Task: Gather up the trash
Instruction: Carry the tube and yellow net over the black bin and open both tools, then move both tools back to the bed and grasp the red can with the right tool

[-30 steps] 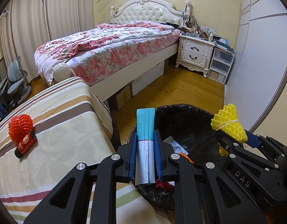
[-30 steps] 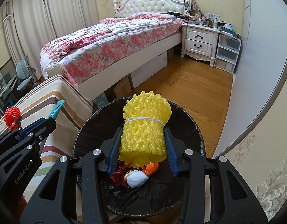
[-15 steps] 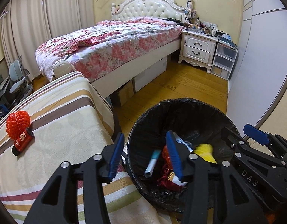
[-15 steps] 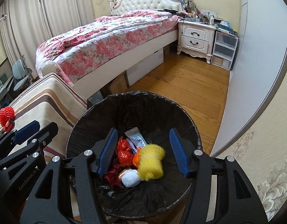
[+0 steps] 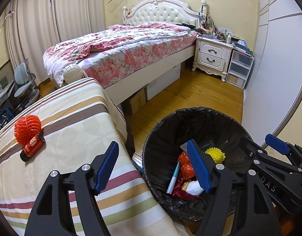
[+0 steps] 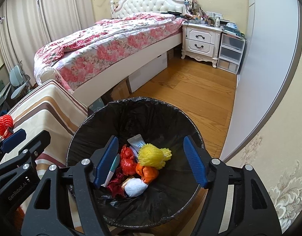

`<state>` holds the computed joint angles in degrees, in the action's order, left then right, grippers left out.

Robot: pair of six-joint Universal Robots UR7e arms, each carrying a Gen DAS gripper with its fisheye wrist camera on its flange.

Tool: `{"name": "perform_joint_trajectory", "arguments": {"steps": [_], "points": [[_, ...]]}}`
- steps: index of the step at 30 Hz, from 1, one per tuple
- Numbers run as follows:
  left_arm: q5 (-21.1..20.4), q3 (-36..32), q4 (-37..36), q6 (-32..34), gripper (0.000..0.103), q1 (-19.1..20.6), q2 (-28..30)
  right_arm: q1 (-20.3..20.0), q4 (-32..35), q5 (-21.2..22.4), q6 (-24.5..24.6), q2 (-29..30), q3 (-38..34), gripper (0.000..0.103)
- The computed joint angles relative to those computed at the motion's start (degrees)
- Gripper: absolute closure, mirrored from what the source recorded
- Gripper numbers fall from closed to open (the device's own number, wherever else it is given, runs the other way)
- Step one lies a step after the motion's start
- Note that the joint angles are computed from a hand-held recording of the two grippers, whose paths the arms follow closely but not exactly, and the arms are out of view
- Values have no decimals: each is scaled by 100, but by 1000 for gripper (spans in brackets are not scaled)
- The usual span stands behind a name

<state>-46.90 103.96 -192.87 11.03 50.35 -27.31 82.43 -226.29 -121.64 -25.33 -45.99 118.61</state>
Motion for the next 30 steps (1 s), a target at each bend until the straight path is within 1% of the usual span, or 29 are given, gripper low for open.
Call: {"name": "perform_joint_trajectory", "arguments": {"steps": [5, 13, 21, 30], "points": [[237, 180, -274, 118, 30, 11, -102, 61, 11, -18, 5, 21, 8, 35], [546, 543, -339, -94, 29, 227, -523, 264, 211, -3, 46, 193, -66, 34], [974, 963, -534, -136, 29, 579, -1054, 677, 564, 24, -25, 583, -315, 34], [1403, 1365, -633, -209, 29, 1058, -1737, 1271, 1313, 23, -114, 1162, -898, 34]]}}
